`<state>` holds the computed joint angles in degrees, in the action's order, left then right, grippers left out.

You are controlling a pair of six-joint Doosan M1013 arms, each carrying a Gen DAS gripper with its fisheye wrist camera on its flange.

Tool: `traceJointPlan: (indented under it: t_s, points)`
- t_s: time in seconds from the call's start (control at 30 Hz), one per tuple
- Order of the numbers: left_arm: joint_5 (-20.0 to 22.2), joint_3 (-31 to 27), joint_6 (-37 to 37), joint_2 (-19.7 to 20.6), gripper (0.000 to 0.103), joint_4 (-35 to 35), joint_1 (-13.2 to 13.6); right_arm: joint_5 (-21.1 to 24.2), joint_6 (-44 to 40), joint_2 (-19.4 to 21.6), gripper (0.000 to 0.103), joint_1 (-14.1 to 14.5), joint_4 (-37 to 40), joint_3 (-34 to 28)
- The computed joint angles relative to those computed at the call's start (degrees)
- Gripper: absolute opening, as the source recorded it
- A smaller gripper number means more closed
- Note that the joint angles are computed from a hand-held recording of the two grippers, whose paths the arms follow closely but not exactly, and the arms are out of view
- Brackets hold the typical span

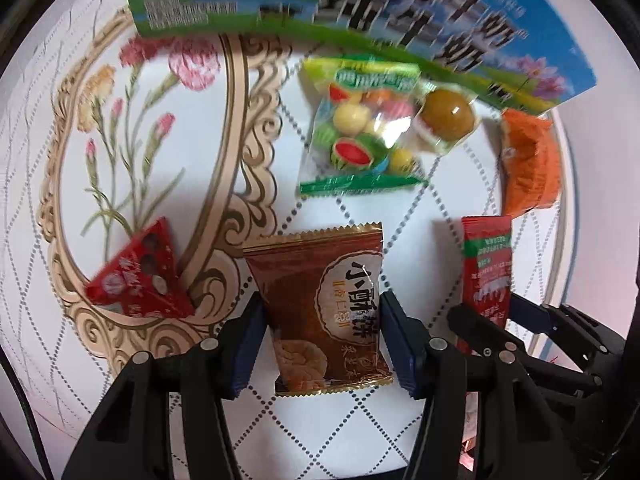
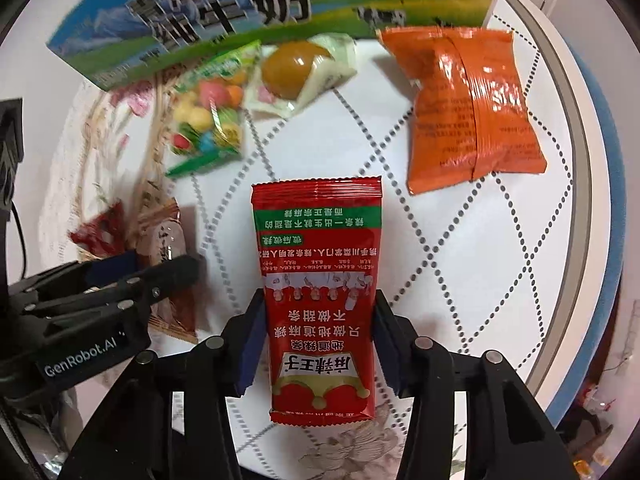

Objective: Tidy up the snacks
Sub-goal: 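Carry both packets over the box and open both tools to drop them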

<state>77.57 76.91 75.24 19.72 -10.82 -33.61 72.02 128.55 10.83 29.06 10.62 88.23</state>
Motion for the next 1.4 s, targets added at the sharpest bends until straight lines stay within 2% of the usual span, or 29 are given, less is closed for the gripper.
traceJointPlan:
  t_s: [0.27,0.47,0.63,0.73,0.8,0.93,1.0,1.13,1.27,1.3,1.4]
  points:
    - [-1.6,-4.8,1.4,-1.9,0.054,-0.4,1.0,-2.8,-2.4,-1.7,0.051,-2.3,4.2,-2.0]
    - [0.8,-14.2,6.4,1.3,0.054,-0.9,3.3,-5.9,-3.7,-1.6,0.051,-4.7,5.7,-7.2]
    - [6.8,-28.1,8.5,8.8,0.054,3.6,3.8,-8.0,-4.8,1.3,0.051,-6.6,4.3,-13.8]
    - [10.5,-35.9,9.3,13.4,0.054,7.4,4.2,-9.4,-2.8,5.1,0.051,-6.6,2.2,-18.5]
    - [14.4,-42.3,9.6,17.4,0.054,8.7,4.7,-9.6,-2.1,7.3,0.051,-7.3,2.6,-21.0]
    - [24.8,-57.1,9.0,26.4,0.054,9.7,5.7,-9.3,0.1,10.7,0.051,-8.2,2.6,-24.3]
    - [27.8,-62.2,9.3,29.5,0.054,11.3,5.9,-8.8,0.6,12.2,0.051,-8.8,3.9,-25.5]
    - [31.7,-69.1,10.8,33.8,0.055,13.5,5.9,-7.9,0.7,14.3,0.051,-9.1,4.8,-26.8]
    - [32.5,-69.3,10.2,34.5,0.055,12.7,6.1,-7.7,0.6,15.3,0.051,-9.2,6.1,-27.0]
    - [33.7,-71.0,10.1,35.4,0.055,12.5,6.1,-7.5,0.5,15.6,0.051,-9.3,6.5,-27.0]
    - [32.2,-68.9,10.5,34.5,0.055,12.8,6.0,-6.3,-0.4,16.5,0.053,-9.5,8.3,-27.5]
